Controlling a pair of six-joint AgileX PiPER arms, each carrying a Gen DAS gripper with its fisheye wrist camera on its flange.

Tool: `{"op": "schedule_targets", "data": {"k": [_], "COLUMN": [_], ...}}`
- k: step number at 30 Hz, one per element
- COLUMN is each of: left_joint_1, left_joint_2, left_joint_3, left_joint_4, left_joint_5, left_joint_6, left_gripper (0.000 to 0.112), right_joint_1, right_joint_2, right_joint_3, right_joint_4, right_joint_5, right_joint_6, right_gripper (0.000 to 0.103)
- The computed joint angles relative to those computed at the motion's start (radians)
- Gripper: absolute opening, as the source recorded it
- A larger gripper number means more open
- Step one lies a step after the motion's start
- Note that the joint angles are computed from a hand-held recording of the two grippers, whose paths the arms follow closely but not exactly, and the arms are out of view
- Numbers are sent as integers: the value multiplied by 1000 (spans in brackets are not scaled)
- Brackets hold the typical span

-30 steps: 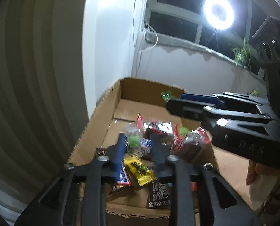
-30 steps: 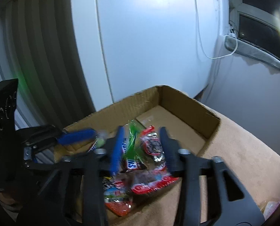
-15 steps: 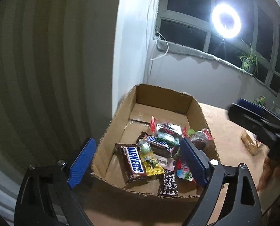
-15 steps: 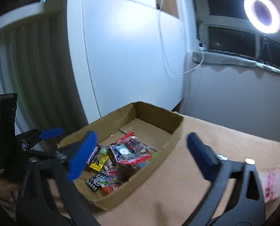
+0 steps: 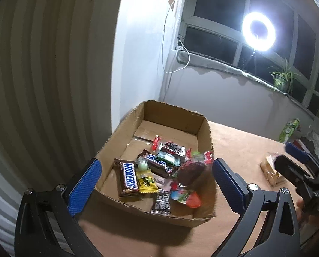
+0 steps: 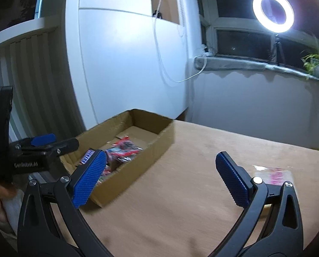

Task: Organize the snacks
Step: 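Move both open tools back toward the bagged bread loaf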

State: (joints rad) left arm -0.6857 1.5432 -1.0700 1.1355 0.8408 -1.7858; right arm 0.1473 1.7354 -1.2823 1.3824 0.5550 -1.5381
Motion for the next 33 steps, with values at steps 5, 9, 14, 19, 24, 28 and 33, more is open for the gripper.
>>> {"op": "schedule_targets", "data": {"k": [5, 9, 14, 19, 24, 28, 33], "left_joint_1": [-56, -68, -41, -12, -7, -5, 26], "left_joint_2": [53, 83, 163, 264, 345, 368, 393], "left_joint_3": [-67, -95, -188, -307, -416, -457, -501], "left_joint_4": [13, 49, 54, -56, -248, -322, -446], "left_joint_5": [30, -30, -163, -276, -283, -267, -271], "left_joint_6": [-22, -71, 2, 186, 444, 546, 658], "left_gripper": [102, 102, 102, 103, 103, 103, 102], "right_joint_1": [-85, -135, -179, -173, -151, -158, -194], "right_joint_2": [5, -6, -3, 3, 7, -2, 0], "right_joint_3": [8, -4, -53, -98, -117, -109, -99], "right_joint_4": [-47, -133, -281, -505, -682, -691, -631], "right_joint_5": [2, -45, -106, -165, -184, -187, -185], "right_joint_6": [27, 89, 267, 495, 690, 727, 690], "right_gripper": [103, 103, 103, 103, 103, 103, 103]}}
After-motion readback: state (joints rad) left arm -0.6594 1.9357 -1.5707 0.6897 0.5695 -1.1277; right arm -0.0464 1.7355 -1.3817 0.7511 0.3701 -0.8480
